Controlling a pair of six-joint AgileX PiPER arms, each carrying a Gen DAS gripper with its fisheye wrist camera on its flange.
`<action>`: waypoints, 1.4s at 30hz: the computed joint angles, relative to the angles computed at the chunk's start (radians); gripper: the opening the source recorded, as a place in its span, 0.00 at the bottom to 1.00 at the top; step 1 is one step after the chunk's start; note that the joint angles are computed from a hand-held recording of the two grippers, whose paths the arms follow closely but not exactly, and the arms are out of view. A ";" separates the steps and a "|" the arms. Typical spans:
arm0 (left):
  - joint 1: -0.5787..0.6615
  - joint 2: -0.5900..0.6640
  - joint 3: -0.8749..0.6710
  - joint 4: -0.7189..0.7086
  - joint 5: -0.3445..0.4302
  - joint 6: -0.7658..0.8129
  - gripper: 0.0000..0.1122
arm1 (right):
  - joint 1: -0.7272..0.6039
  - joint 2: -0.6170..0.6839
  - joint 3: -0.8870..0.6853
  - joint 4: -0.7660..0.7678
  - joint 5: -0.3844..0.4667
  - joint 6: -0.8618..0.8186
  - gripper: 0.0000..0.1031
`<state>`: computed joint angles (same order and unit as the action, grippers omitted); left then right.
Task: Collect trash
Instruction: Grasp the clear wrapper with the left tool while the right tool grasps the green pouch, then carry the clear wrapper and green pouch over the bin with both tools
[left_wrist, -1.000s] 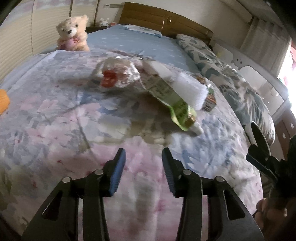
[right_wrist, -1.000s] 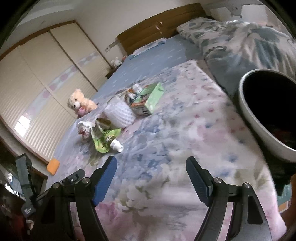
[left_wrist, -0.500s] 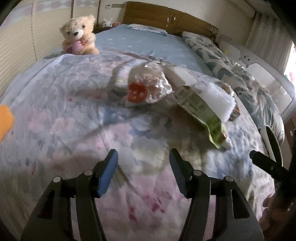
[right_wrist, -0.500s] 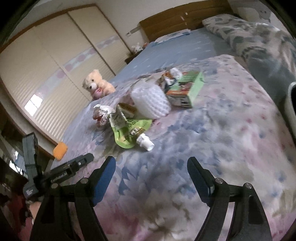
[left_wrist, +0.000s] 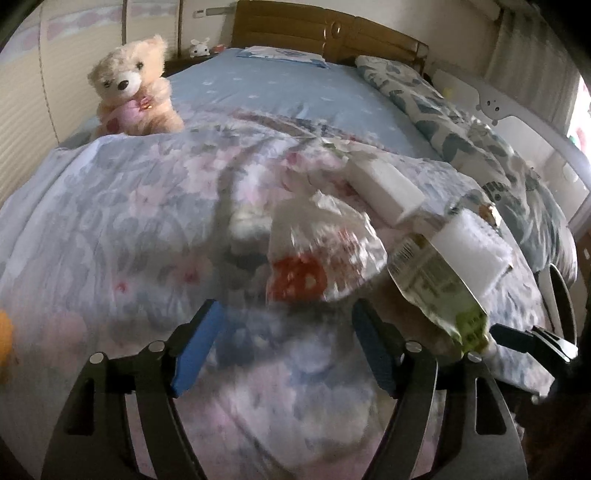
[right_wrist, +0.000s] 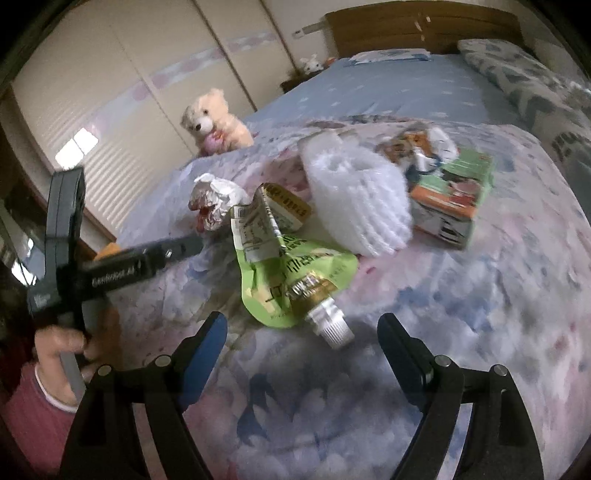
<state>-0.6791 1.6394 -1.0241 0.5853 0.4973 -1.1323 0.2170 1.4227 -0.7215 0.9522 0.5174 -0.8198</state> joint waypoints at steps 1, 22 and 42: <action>0.010 0.009 -0.010 -0.014 -0.007 0.021 0.67 | 0.010 0.013 -0.012 -0.016 -0.005 0.011 0.82; -0.072 -0.038 0.056 0.098 -0.048 -0.096 0.07 | 0.035 0.038 -0.034 -0.071 -0.039 0.096 0.35; -0.456 -0.059 0.036 0.200 0.091 -0.394 0.06 | -0.412 -0.352 0.253 0.010 0.217 -0.045 0.35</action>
